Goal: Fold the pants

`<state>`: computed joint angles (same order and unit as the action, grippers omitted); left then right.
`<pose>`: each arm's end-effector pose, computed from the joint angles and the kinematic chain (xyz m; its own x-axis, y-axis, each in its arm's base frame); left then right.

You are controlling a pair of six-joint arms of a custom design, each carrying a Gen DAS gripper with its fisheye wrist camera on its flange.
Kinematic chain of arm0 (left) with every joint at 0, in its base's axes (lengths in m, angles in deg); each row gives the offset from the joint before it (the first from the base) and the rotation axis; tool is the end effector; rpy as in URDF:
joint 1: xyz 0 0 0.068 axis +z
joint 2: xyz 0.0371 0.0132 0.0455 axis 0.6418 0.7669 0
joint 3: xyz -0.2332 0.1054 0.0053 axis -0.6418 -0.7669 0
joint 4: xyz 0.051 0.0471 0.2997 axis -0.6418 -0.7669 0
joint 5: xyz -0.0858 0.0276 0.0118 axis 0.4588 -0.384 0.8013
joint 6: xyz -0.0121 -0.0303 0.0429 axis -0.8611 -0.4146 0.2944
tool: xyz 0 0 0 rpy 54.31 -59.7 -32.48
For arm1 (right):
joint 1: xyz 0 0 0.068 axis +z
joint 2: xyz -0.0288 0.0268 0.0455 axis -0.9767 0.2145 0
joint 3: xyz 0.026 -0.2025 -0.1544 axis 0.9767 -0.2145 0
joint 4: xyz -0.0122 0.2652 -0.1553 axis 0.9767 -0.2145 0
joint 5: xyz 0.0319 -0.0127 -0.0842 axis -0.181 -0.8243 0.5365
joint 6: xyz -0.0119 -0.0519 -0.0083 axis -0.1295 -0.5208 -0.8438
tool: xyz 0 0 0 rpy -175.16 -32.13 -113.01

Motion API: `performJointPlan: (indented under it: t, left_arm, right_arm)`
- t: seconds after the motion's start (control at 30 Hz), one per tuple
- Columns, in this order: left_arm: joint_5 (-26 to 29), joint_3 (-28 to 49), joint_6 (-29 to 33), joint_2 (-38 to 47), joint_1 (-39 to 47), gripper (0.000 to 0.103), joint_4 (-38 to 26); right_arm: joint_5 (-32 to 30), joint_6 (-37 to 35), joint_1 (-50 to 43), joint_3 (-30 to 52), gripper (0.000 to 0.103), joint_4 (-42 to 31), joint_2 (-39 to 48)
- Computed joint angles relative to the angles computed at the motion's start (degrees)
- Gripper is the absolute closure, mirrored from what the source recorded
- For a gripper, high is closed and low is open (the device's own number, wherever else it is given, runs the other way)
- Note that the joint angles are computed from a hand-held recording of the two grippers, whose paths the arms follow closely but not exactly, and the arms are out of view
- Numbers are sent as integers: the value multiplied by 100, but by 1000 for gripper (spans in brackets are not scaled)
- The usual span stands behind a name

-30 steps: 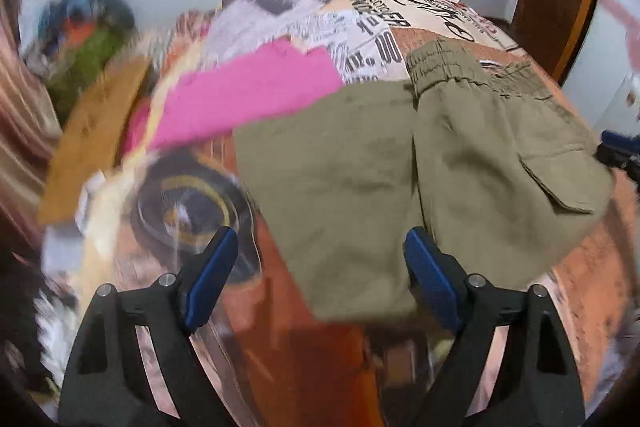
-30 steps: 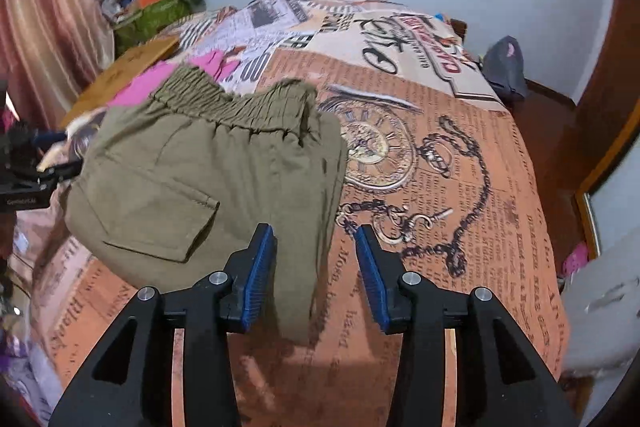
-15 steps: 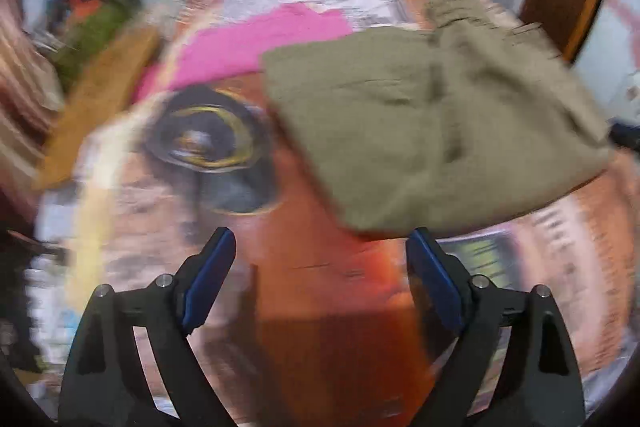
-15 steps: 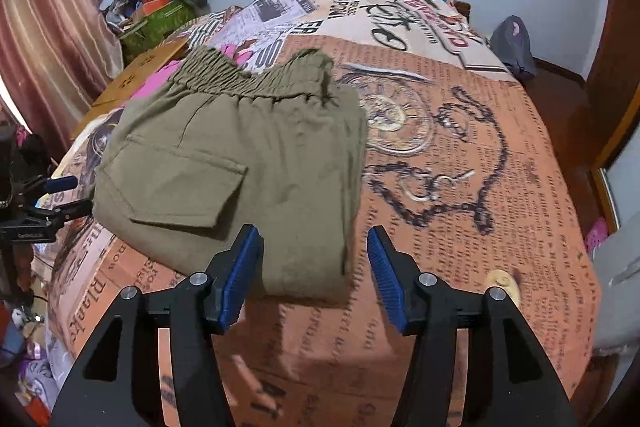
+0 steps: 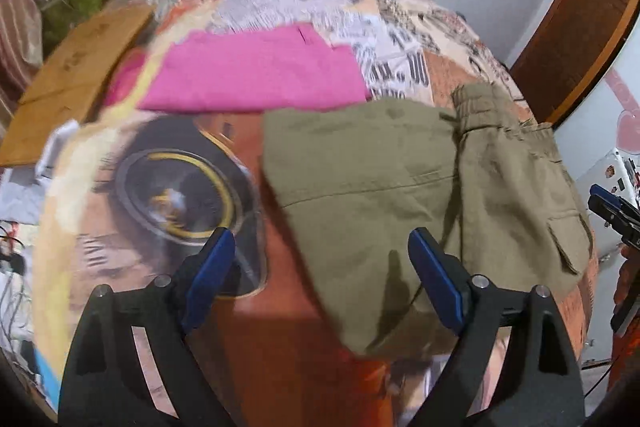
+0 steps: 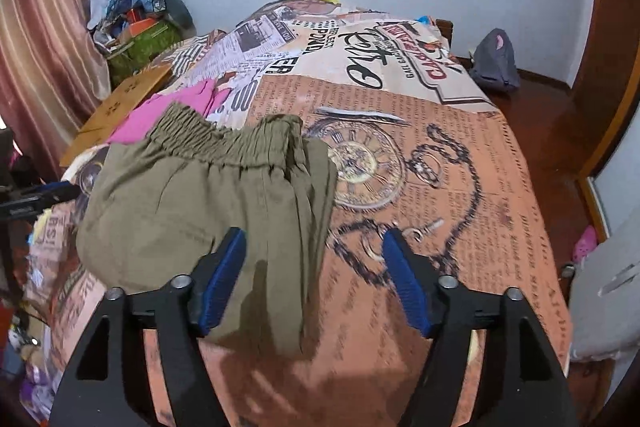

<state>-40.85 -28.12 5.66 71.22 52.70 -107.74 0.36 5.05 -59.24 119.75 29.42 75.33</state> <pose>0.2829 0.0519 0.1947 -0.8664 0.0256 -0.4987 0.1396 0.9713 -0.1927 0.1767 0.0589 0.2467 -0.7684 0.0003 -0.6400 -0.1383 0.9763 0.1665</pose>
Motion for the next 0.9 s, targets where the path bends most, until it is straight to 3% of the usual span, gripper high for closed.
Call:
performJointPlan:
  t: [0.2, 0.3, 0.47, 0.73, 0.8, 0.9]
  left_arm:
    - [-64, -11, -13, 555, -387, 13, 340]
    - [127, 68, -70, 818, -427, 10, 451]
    - [478, 265, -121, 1201, -371, 10, 511]
    - [319, 259, -419, 1283, -506, 8, 682]
    - [333, 294, -434, 1312, -512, 11, 662]
    - [304, 201, -363, 1133, -566, 20, 669]
  right_arm:
    - [-164, -274, 36, 6, 33, 472, 877]
    - [-380, -332, -130, -29, 23, 724, 1075]
    - [-1266, -598, -644, 143, 18, 963, 1796]
    - [-2064, -636, -1018, 232, 10, 1028, 2352]
    - [-2141, -635, -1042, 233, 13, 963, 2328]
    - [-2372, -747, -1075, 307, 31, 834, 2311]
